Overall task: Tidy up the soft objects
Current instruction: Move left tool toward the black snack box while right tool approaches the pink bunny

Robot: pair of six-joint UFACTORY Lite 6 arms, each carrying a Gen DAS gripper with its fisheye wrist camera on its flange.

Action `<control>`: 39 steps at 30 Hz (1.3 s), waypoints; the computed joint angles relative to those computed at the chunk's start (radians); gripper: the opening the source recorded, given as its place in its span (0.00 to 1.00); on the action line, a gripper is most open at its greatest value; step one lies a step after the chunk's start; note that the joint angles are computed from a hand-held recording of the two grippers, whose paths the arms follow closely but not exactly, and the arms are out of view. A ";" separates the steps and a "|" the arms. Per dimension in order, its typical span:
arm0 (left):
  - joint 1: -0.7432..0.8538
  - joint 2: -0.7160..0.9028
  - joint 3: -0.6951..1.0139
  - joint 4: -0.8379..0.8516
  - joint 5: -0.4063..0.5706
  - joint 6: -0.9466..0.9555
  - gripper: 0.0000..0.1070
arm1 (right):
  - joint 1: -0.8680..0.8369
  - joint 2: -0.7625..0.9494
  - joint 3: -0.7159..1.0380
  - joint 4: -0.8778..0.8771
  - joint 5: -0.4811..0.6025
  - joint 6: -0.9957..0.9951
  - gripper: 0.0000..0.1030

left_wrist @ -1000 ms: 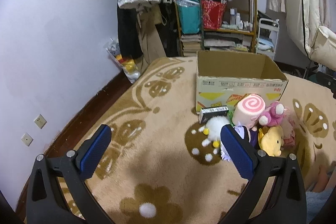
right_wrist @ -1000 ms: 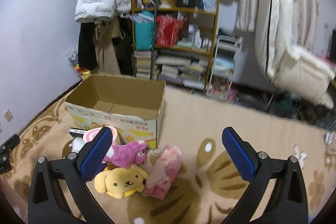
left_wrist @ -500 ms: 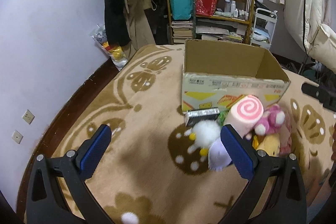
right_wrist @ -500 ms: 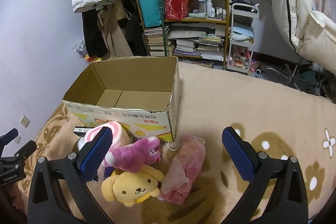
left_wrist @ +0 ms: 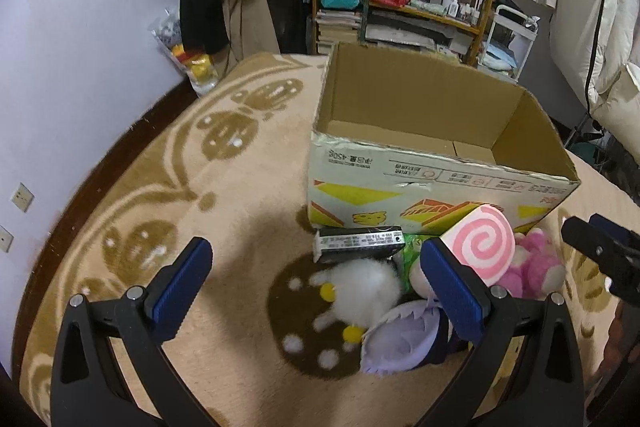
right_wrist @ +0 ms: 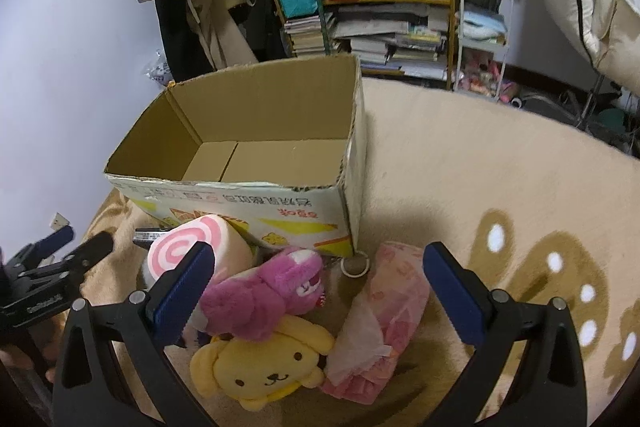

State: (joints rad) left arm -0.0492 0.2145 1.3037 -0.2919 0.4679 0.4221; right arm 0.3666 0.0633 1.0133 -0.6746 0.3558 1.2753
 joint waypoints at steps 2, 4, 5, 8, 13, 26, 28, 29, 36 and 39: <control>-0.009 0.034 0.025 0.013 0.000 -0.017 0.96 | -0.007 0.015 0.002 0.033 -0.022 -0.029 1.00; -0.017 0.071 0.054 0.018 0.003 -0.026 0.96 | -0.006 0.032 0.010 0.048 -0.026 -0.047 1.00; -0.018 0.079 0.059 0.013 0.003 -0.022 0.96 | -0.005 0.041 0.016 0.055 -0.027 -0.058 1.00; -0.031 0.124 0.096 0.028 0.013 -0.041 0.96 | 0.005 0.069 0.028 0.058 -0.028 -0.072 1.00; -0.040 0.187 0.157 0.030 0.049 -0.047 0.96 | -0.009 0.084 0.024 0.125 -0.066 -0.135 1.00; -0.080 0.258 0.225 0.099 0.066 -0.100 0.96 | -0.018 0.093 0.015 0.275 -0.121 -0.297 1.00; -0.073 0.272 0.240 0.079 0.082 -0.094 0.96 | -0.019 0.094 0.015 0.289 -0.122 -0.312 1.00; -0.068 0.279 0.246 0.067 0.087 -0.089 0.96 | -0.019 0.096 0.017 0.295 -0.121 -0.320 1.00; -0.063 0.310 0.268 0.049 0.101 -0.077 0.96 | -0.019 0.097 0.011 0.332 -0.135 -0.357 1.00; -0.060 0.324 0.278 0.044 0.106 -0.073 0.96 | -0.019 0.103 0.018 0.381 -0.137 -0.415 1.00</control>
State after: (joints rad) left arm -0.1089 0.5388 1.5821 -0.2483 0.5742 0.3486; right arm 0.3481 0.1660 1.0309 -0.2941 0.2188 0.8600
